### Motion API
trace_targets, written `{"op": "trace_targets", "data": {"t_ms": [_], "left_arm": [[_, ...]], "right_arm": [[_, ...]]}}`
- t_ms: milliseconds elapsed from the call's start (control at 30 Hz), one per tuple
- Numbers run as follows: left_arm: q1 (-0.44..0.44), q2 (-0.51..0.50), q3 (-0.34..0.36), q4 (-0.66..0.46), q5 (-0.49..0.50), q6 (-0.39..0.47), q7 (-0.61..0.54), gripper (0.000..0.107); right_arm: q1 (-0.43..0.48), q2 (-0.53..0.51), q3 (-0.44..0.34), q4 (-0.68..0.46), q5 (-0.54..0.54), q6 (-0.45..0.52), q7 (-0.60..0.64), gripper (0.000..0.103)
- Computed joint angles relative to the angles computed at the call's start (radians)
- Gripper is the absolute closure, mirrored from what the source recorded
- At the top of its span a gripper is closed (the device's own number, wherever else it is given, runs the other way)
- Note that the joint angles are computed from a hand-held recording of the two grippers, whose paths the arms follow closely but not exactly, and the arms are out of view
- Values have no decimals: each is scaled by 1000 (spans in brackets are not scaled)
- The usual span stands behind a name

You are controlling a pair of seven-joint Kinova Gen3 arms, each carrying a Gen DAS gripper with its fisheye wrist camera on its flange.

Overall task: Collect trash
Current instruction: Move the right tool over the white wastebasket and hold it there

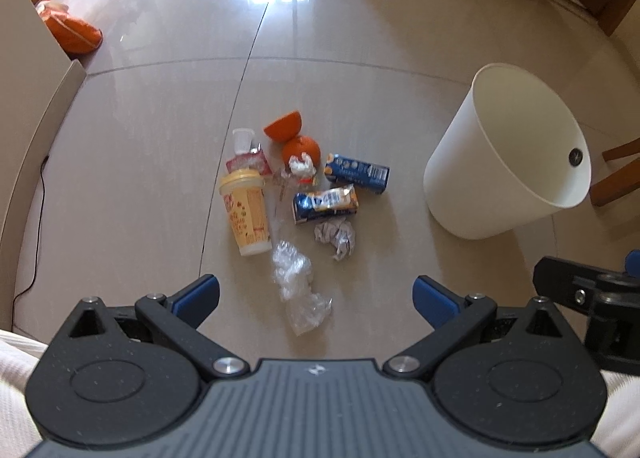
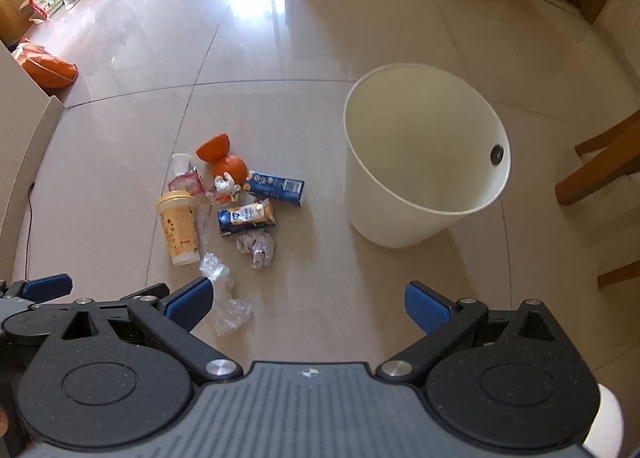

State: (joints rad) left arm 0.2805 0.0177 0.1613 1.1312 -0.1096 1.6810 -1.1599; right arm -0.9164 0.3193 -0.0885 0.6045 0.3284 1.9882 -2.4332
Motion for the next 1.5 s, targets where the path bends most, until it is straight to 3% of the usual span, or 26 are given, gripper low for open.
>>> {"op": "trace_targets", "data": {"t_ms": [200,433,833,1000,1300,1500], "left_arm": [[-19,-23,-8,31,21,-37,-20,5],[9,10,14,29,-18,-35,-7,5],[117,47,44,-42,-96,-41,39,5],[122,45,37,0,-74,-97,15,5],[108,66,22,107,-56,-207,-25,5],[112,89,14,162,-93,-274,-39,5]], "right_arm": [[-46,31,28,-103,36,48,26,0],[27,-30,9,32,-19,-55,6,0],[249,-216,-67,346,-97,-349,-40,0],[312,-247,-91,447,-95,-454,-43,0],[331,-261,-117,605,61,-546,-32,0],[422,-258,-74,676,-34,-620,46,0]]}}
